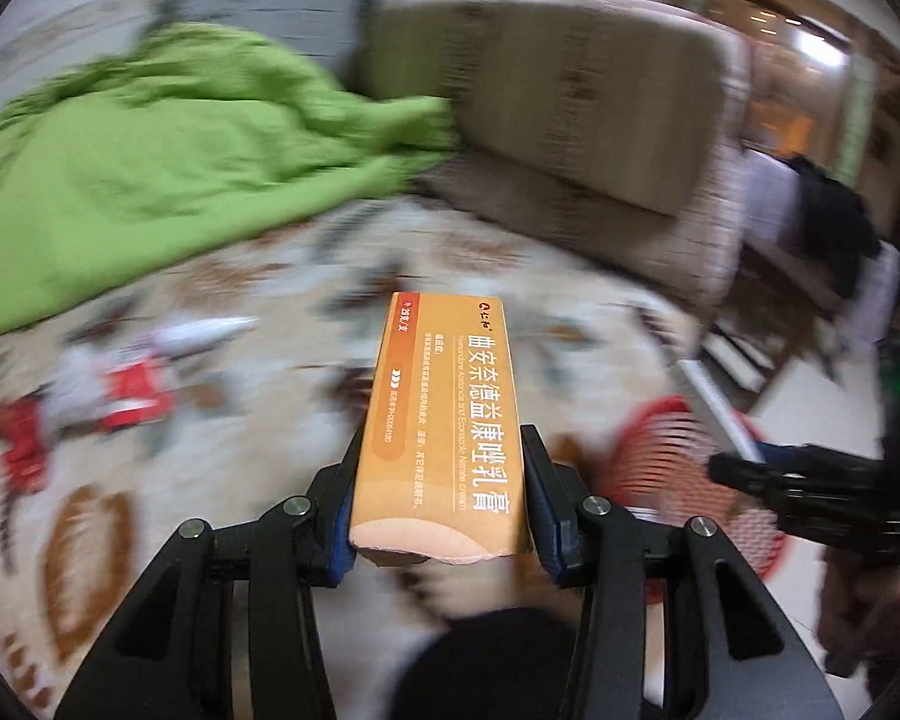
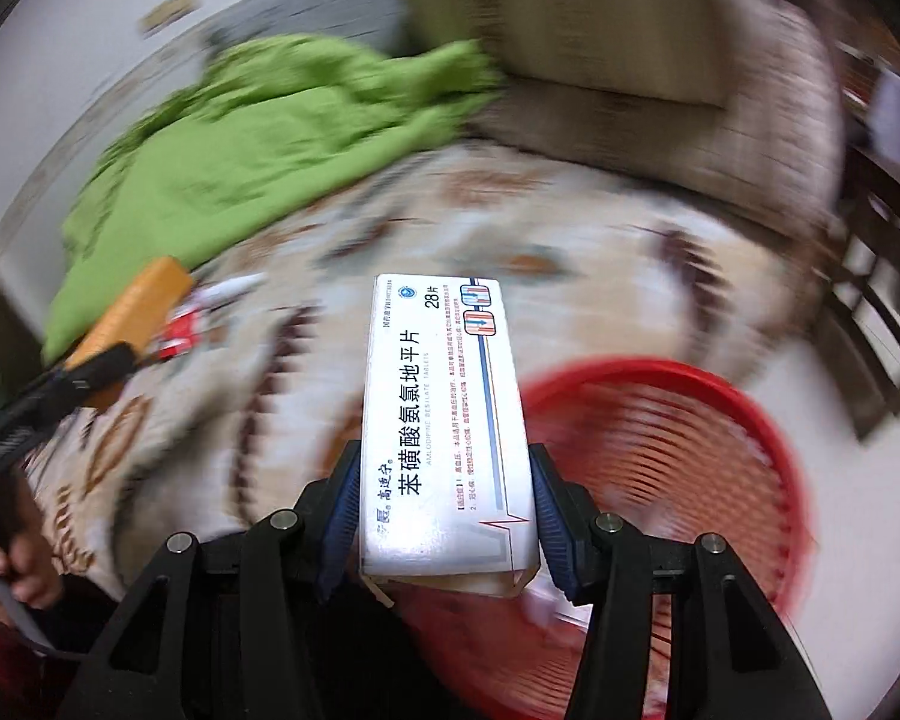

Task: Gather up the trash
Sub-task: 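Carry both boxes over the red basket and open both grippers, then return both open grippers to the trash on the bed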

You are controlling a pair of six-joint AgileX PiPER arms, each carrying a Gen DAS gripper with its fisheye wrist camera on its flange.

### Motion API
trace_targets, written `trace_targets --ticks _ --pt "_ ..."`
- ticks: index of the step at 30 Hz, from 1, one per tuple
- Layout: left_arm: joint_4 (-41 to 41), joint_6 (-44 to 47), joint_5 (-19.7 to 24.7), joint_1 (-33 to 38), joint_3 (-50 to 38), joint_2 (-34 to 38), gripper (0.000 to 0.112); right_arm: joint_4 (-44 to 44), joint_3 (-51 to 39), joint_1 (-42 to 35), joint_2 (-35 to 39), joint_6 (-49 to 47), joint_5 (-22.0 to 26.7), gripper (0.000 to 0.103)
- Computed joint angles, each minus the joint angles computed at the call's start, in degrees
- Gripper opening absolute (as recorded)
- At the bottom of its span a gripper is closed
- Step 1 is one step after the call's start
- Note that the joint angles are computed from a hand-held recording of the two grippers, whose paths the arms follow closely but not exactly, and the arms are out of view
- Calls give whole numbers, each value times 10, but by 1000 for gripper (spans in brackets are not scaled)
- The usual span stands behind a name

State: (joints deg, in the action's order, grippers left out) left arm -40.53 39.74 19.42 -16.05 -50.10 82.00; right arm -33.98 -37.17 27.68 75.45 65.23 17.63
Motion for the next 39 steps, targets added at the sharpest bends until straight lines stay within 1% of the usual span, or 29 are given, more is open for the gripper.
trace_targets --ticks 3,6,8,9,10,11,12,14,16,19,21,23,25,27,29,31,34,37,39 --pt "6 -39 42 -63 -47 42 45 50 55 -65 -69 -53 13 57" --pt "20 -83 68 -122 -90 97 45 132 77 -122 -93 -147 11 58" --pt "31 -103 79 -150 -116 132 46 138 83 -131 -99 -153 12 59" --pt "48 -123 91 -162 -134 153 49 114 83 -128 -99 -131 18 59" --pt "74 -152 105 -173 -152 170 56 90 81 -125 -98 -106 29 60" --pt "90 -173 108 -179 -158 177 58 89 82 -129 -96 -105 28 62" --pt "88 -176 105 -178 -153 174 58 105 85 -145 -95 -126 19 63" --pt "71 -155 103 -164 -142 164 58 141 80 -160 -91 -167 16 64" --pt "82 -160 84 -146 -118 136 58 150 74 -157 -90 -176 7 64" --pt "90 -149 62 -94 -85 95 61 131 54 -131 -73 -156 -10 64" --pt "92 -149 50 -55 -55 65 63 103 23 -92 -45 -125 -21 64" --pt "94 -146 56 -12 -48 53 63 88 -10 -56 -10 -107 -30 64" --pt "84 -127 59 42 -28 35 63 107 -51 -20 32 -127 -40 64" --pt "75 -105 69 103 -14 22 63 107 -92 13 74 -136 -43 64" --pt "48 -59 79 165 -7 20 63 133 -142 42 120 -173 -43 64" --pt "40 -31 84 223 -3 21 63 179 -203 68 173 -230 -36 64" --pt "24 8 93 311 -13 44 63 251 -286 96 239 -315 -16 64" --pt "5 36 99 393 -49 86 63 303 -376 122 304 -384 17 64" --pt "17 19 100 434 -94 132 63 343 -427 131 337 -434 36 64"
